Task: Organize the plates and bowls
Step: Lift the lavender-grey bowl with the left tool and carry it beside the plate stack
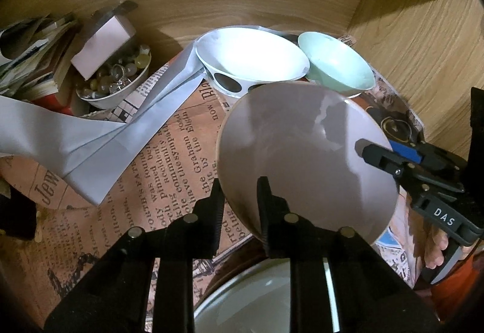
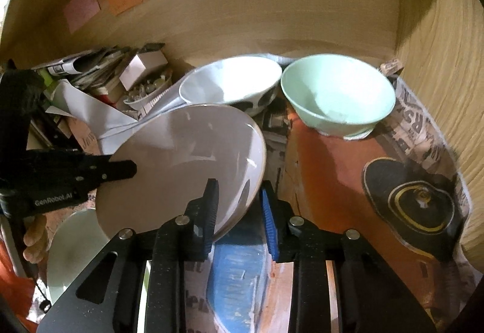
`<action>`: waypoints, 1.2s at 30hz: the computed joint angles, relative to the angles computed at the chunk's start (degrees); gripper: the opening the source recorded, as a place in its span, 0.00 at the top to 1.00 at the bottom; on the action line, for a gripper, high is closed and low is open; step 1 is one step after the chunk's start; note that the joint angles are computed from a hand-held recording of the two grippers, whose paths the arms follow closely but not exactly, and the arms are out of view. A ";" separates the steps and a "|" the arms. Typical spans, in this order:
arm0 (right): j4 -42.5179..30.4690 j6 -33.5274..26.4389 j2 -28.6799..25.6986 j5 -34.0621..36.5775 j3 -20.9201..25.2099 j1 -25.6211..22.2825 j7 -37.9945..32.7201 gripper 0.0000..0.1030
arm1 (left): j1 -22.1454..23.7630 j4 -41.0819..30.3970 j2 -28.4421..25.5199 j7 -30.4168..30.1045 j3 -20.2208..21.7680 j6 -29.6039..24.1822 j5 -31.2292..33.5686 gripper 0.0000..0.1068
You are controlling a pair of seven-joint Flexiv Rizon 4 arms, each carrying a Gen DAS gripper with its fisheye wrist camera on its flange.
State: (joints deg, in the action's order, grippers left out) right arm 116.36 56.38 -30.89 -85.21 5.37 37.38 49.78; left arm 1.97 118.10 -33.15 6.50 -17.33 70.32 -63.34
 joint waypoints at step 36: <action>-15.61 -3.16 -5.92 -2.69 -1.00 9.44 -8.11 0.75 | 1.90 9.20 14.04 24.20 17.62 -17.85 -31.30 0.81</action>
State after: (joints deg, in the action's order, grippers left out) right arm 100.75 53.21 -36.81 -87.89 4.37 46.82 41.68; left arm 3.87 127.30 -19.10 30.71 0.29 52.47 -94.64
